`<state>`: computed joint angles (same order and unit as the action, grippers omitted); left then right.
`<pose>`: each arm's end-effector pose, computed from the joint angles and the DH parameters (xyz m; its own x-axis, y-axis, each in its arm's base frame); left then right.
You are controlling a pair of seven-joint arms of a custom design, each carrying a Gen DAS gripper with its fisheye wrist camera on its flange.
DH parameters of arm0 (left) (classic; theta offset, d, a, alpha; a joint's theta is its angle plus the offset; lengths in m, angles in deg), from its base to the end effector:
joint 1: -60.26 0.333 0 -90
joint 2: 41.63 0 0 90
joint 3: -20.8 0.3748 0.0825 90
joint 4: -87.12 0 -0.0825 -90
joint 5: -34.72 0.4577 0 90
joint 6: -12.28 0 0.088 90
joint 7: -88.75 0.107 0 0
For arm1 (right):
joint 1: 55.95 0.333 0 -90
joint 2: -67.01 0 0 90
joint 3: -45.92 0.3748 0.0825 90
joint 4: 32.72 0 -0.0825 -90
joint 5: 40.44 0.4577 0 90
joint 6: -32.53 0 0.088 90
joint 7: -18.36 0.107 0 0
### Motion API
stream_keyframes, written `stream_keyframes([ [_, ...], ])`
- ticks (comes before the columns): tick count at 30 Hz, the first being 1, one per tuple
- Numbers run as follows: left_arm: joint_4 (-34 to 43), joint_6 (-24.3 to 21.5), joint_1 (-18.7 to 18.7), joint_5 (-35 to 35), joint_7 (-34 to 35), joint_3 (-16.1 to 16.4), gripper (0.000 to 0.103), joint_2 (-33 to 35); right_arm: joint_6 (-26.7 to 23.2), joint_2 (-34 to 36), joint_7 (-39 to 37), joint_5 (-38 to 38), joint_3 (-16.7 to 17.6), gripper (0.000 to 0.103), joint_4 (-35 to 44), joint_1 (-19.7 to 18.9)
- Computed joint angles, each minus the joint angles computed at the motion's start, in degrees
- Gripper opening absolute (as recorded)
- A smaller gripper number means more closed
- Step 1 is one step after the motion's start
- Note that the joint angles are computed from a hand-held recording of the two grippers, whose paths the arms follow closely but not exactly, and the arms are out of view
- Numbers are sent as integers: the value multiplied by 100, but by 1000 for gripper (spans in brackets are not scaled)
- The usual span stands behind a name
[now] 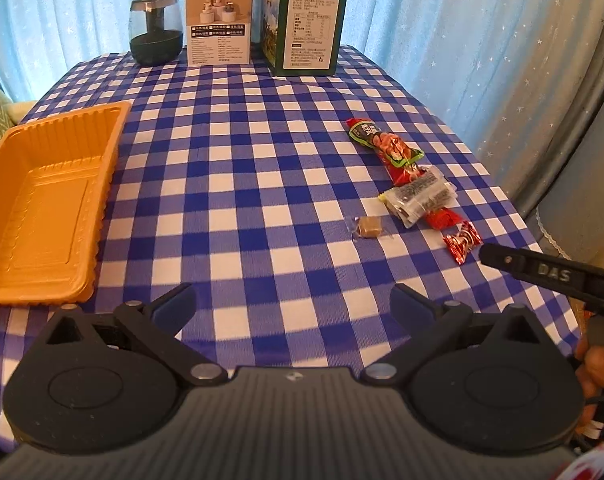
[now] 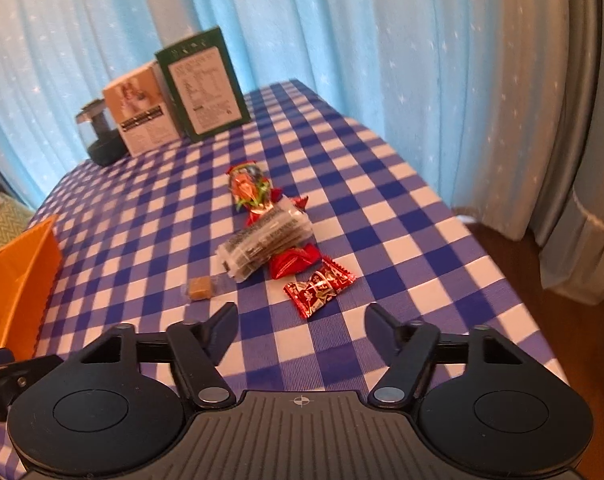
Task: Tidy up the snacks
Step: 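Grasp the red candy with the right tool while the left tool grasps the caramel cube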
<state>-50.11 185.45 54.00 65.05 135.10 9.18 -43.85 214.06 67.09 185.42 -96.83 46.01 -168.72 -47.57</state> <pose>0.5384 -0.2138 0.4076 -0.0906 -0.9914 0.0941 -0.7804 0.0120 -0.6252 0.5514 0.1586 0.3947 -0.0957 -0.9599 -0.2635 -0.7145 0.2506 -0.6533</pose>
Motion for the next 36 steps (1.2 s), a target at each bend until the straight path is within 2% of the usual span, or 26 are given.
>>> stream_keyframes([
  [3,184,24,-29,-69,94,47,98,242,-101,300,447,-435,-128,64,319,127],
  [6,330,58,-122,-116,165,157,98,440,-187,597,526,-351,-343,62,545,345],
  [7,377,66,-160,-67,145,205,98,500,-226,667,643,-411,-453,61,604,447],
  [9,456,74,-239,16,87,302,98,601,-311,802,1320,-1021,-804,58,778,762],
  [11,509,86,-296,-31,122,365,98,688,-384,914,1543,-1222,-868,56,891,834],
  [13,548,95,-355,-74,149,428,98,759,-411,1003,1400,-1051,-830,52,939,814],
  [14,564,91,-384,-88,161,457,98,789,-493,1018,1576,-1289,-921,52,992,928],
  [19,611,104,-450,-304,401,500,97,905,-773,1063,1626,-1582,-802,49,1107,918],
  [22,623,177,-454,-544,668,476,96,970,-1011,1031,1371,-1505,-677,26,1090,859],
  [23,640,195,-464,-616,752,475,96,998,-1015,1022,1338,-1490,-653,24,1073,828],
  [26,690,356,-489,-787,1026,475,94,1094,-1029,964,1320,-1454,-600,23,1004,788],
  [28,731,559,-372,-1090,1469,318,92,1199,-1059,893,1789,-1843,-637,23,988,816],
  [31,837,819,166,-1658,2419,-317,85,1415,-1048,827,2463,-2434,-571,23,1019,716],
  [32,907,871,220,-1690,2632,-395,84,1503,-1032,815,2571,-2514,-527,23,1020,661],
  [34,1070,944,19,-1595,2915,-213,81,1663,-999,809,2588,-2509,-441,23,1014,562],
  [36,1246,928,67,-1598,3280,-296,79,1841,-973,803,2641,-2540,-395,23,1016,505],
])
